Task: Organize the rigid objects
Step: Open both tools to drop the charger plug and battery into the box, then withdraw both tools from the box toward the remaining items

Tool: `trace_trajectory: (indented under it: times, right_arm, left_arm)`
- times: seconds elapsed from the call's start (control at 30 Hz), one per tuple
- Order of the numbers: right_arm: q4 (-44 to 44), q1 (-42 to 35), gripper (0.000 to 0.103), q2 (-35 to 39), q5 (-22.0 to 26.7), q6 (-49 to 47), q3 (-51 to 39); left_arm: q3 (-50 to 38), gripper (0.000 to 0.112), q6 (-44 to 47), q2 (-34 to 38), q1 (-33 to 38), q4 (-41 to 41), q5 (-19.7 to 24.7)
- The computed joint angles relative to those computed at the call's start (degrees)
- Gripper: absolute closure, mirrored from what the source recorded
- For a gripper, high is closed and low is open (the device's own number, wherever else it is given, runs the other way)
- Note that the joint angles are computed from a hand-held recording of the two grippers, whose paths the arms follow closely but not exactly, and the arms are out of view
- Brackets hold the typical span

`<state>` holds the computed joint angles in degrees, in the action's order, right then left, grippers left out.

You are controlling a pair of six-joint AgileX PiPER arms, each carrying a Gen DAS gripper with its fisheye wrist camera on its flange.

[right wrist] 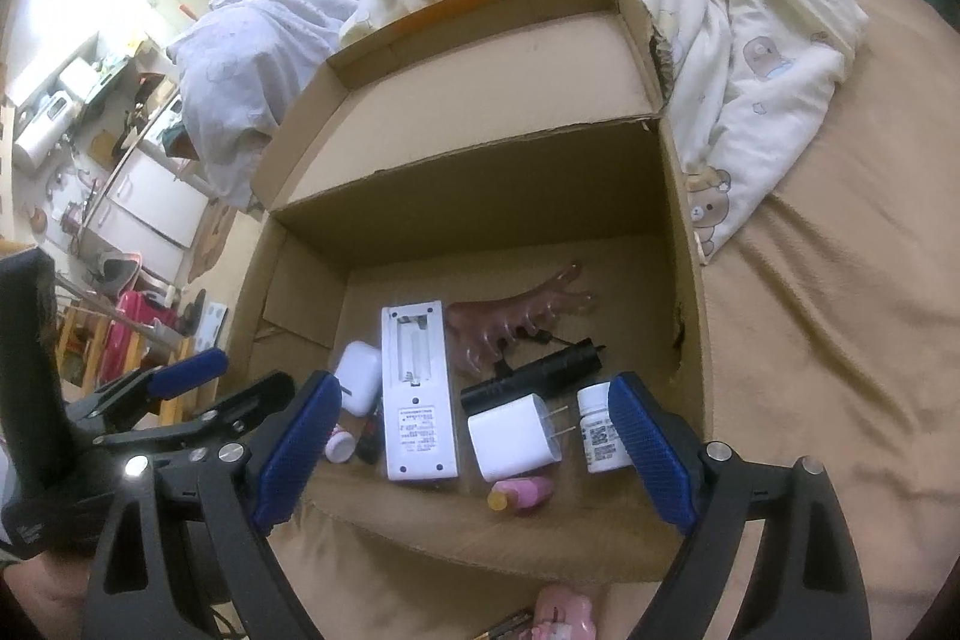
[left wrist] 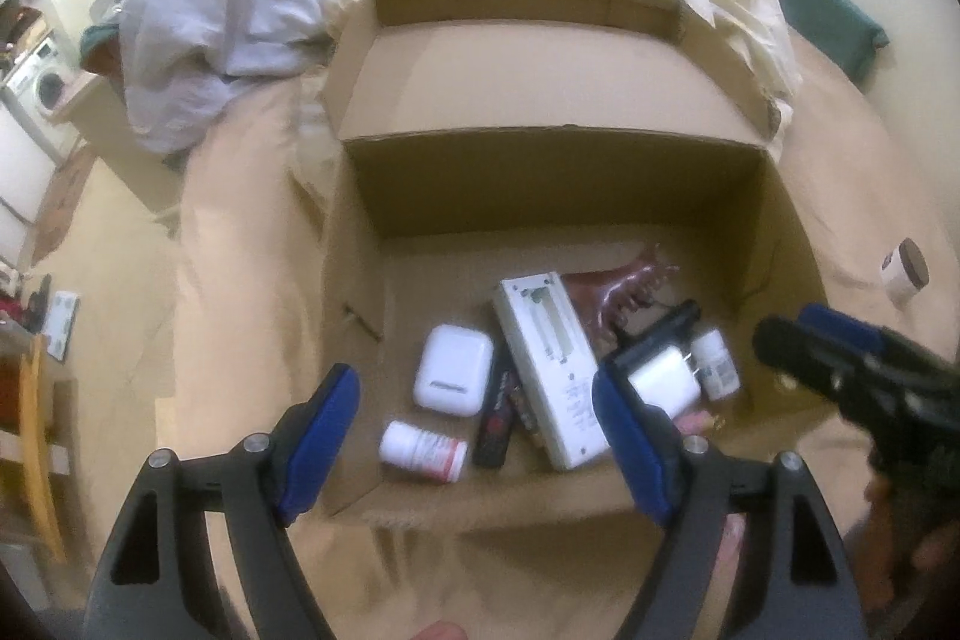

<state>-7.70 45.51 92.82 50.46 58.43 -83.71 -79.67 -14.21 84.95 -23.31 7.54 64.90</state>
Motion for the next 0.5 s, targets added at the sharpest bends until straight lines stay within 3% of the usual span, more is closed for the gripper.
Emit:
trace_trajectory:
  times: [0.3,0.5]
  right_arm:
    - [-4.0,2.6,0.007,-5.8,-0.6,7.3,4.5]
    - [-7.8,6.8,0.007,-7.9,3.1,10.4,4.0]
  left_arm:
    - [5.0,0.034,1.3,-7.6,2.7,-2.9,3.5]
    - [9.1,0.034,1.4,-11.8,4.3,-4.6,4.5]
